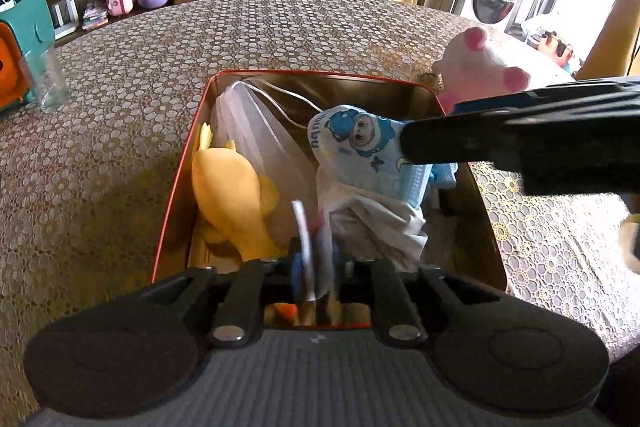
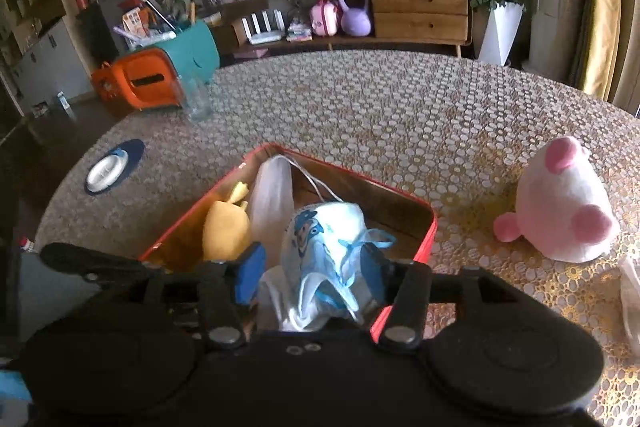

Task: Organize soft objects
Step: 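Lower the sachet and mask into the tin box and open both grippers, then withdraw both grippers from the tin box back to the table items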

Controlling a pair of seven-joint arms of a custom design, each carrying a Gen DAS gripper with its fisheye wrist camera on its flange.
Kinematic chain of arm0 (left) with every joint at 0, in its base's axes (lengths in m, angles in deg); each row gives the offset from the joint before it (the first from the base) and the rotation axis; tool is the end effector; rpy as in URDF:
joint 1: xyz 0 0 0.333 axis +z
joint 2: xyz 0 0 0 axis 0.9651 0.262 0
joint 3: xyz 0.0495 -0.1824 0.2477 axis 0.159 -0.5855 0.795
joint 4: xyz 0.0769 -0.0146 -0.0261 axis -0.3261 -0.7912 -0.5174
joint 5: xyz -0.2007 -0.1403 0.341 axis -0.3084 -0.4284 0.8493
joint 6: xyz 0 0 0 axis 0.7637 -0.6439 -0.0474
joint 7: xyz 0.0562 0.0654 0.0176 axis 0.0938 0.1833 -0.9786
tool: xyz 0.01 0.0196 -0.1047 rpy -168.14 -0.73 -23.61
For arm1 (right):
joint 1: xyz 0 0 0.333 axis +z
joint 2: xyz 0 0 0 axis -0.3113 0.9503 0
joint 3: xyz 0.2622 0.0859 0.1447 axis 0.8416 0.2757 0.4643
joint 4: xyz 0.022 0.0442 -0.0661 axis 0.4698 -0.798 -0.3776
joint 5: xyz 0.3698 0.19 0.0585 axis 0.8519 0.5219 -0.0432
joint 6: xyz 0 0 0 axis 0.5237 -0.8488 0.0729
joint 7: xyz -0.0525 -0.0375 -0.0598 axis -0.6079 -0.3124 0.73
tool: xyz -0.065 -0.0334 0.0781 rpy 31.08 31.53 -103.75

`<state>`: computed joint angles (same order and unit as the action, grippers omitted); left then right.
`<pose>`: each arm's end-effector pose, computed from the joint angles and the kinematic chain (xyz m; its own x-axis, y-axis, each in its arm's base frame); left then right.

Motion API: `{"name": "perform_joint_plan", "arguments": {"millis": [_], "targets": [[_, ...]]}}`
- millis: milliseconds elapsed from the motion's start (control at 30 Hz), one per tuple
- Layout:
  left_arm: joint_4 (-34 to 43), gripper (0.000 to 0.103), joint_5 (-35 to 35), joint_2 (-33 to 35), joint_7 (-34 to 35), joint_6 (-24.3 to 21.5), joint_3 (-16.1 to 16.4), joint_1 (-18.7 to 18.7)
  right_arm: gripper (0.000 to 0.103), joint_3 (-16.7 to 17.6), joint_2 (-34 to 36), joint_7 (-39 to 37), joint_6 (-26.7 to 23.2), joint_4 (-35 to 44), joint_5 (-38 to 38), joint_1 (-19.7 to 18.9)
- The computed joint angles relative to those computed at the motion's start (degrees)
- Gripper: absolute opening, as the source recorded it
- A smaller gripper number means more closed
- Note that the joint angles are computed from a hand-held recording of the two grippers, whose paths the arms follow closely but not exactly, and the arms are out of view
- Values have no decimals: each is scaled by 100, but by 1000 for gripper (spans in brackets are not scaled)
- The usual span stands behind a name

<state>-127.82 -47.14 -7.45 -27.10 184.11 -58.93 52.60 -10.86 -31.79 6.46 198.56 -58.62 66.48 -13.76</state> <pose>0.6634 -0.3019 0.3254 -0.0604 -0.9932 0.0993 -0.8041 -0.0105 -0.5944 0.7245 0.1925 0.3688 0.5920 -0.7809 -0.1994 -0.6606 -0.3284 -0.6751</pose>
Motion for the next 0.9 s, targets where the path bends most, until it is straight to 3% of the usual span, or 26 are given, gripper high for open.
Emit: {"name": "perform_joint_plan", "arguments": {"millis": [133, 200, 267, 567, 833, 900], "targets": [[8, 43, 38, 1, -54, 62, 46, -78, 57, 143, -391, -430, 6, -421, 454, -251], [-9, 64, 129, -27, -151, 86, 115, -163, 57, 152, -615, -671, -56, -638, 788, -356], [-47, 69, 372, -86, -400, 109, 303, -349, 60, 112, -861, -975, -100, -873, 1150, -429], [-265, 74, 1136, -473, -1204, -2, 380, -504, 68, -419, -1818, -1970, -157, -1781, 2478, -423], [-195, 76, 1613, -633, -1569, -77, 101, -441, 76, -1044, -2364, -2487, -269, -2366, 3055, -225], [-106, 82, 1665, -610, -1595, -87, 38, -451, 81, -1157, -2485, -2596, -251, -2500, 3217, -206]]}}
